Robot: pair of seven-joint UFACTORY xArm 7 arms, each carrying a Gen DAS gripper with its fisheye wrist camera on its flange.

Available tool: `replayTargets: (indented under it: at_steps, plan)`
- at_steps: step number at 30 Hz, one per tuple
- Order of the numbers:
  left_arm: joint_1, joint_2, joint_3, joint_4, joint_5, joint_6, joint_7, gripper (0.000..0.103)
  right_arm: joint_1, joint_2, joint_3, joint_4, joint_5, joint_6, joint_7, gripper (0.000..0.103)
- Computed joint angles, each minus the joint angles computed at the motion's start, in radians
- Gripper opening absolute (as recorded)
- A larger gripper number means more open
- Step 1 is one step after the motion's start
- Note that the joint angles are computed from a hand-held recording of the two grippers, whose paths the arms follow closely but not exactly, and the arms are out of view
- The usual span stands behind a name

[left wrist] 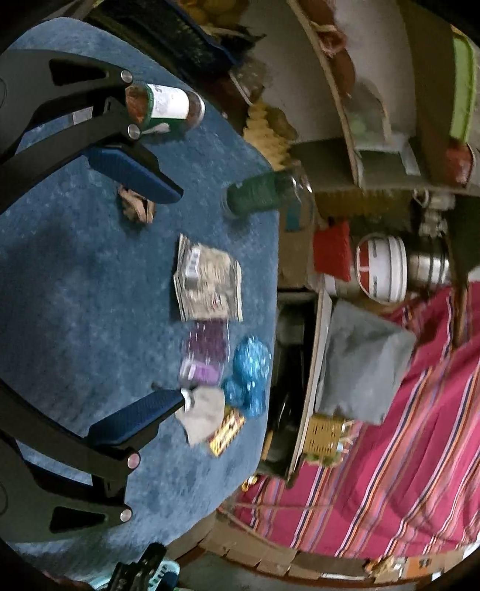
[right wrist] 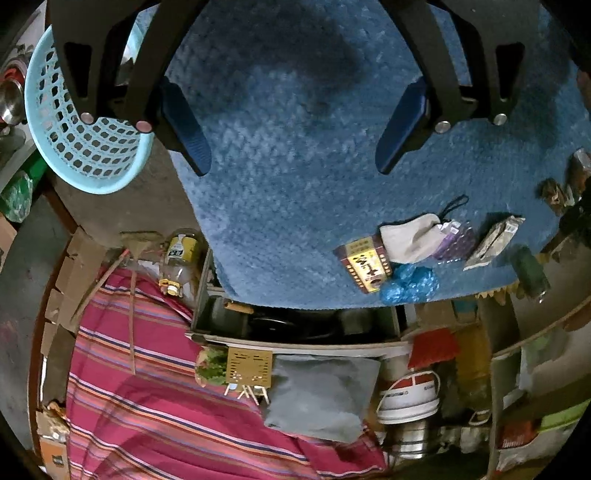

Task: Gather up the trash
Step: 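Return both tools toward the table, then grasp the small crumpled brown paper with the left tool while the right tool grasps the beige cloth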

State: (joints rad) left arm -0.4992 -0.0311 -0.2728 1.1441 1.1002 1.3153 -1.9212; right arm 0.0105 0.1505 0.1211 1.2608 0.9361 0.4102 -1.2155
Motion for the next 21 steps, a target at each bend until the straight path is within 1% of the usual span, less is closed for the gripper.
replayTargets:
  at_steps: [4,11,13,15,16,18,21]
  plan:
    - [0.013,-0.020,0.006,-0.037,-0.002,0.033,-0.025,0.097,0.020,0.008,0.013,-0.008,-0.016,-0.035,0.005,0.090]
    - [0.061,-0.065,0.013,-0.110,-0.019,0.022,-0.053,0.097,0.045,0.040,0.044,0.004,-0.063,-0.067,0.024,0.090]
    - [0.073,-0.063,0.011,-0.113,-0.022,0.047,-0.044,0.097,0.049,0.050,0.052,0.011,-0.079,-0.071,0.035,0.090]
    - [0.083,-0.066,0.015,-0.123,-0.032,0.050,-0.044,0.097,0.054,0.064,0.060,0.024,-0.099,-0.072,0.052,0.090]
    - [0.090,-0.075,0.020,-0.136,-0.040,0.034,-0.052,0.097,0.056,0.071,0.063,0.030,-0.111,-0.072,0.062,0.090]
    - [0.111,-0.102,0.035,-0.174,-0.067,-0.030,-0.072,0.097,0.059,0.084,0.072,0.042,-0.130,-0.074,0.076,0.090]
    - [0.138,-0.132,0.035,-0.214,-0.079,-0.090,-0.093,0.097,0.064,0.099,0.085,0.055,-0.160,-0.076,0.102,0.090]
